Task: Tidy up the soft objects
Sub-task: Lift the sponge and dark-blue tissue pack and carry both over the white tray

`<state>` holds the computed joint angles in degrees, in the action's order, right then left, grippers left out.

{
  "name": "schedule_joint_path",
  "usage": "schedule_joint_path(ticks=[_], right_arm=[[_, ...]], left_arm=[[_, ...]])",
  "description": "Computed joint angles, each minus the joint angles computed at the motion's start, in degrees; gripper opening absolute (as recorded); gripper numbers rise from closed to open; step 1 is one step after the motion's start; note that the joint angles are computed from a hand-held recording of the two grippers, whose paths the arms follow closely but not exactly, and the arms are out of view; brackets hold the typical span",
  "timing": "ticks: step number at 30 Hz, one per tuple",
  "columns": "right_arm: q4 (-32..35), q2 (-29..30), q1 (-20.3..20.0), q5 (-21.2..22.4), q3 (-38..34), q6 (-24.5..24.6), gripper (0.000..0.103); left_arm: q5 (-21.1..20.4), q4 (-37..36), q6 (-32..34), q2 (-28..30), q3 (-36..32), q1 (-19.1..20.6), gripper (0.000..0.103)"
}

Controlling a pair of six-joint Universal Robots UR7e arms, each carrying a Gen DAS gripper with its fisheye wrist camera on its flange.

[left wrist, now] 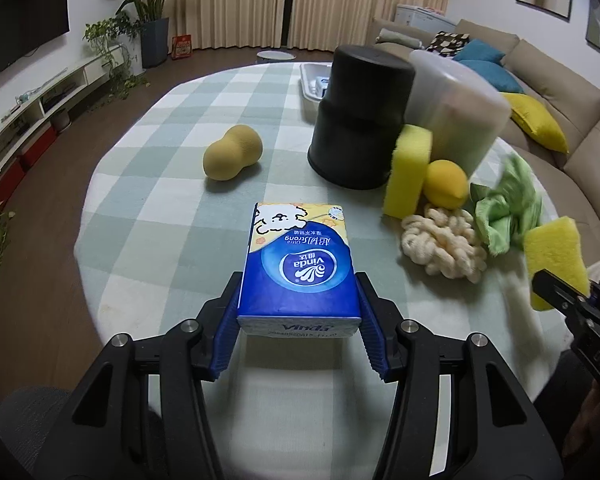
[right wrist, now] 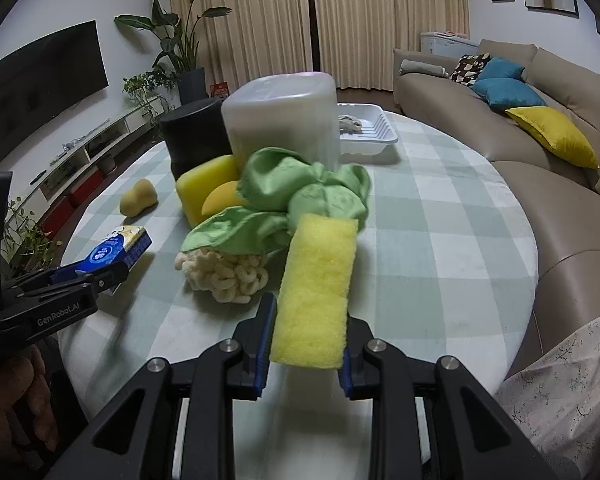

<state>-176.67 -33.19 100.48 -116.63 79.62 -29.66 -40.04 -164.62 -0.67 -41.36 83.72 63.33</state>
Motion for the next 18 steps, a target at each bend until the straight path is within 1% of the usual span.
schedule_joint_path(ticks=[2,4,9,18], right_arm=[[0.16,-0.31,0.0,0.23,0.43,0.27,0.029],[1.47,-0.9,-0.22,1.23,0.72,1.86,0.029],[2.91,-1.9,-0.51,2.56,1.41,3.93,0.029],[1.92,-2.89,0.18,1.64,3.18,3.59,0.029]], left_arm=[[-0.5,-0.47,0.35,-0.53,0.85,-0.1,0.05],[-0.84,-0.67,0.39,-0.93,1.52,-0.08,0.05],[-1.98,-1.1,0.32,-1.37,2.01,0.33,0.05],[-3.81,-1.04,0.44,-2.45,3.72,-0.03,0.05]])
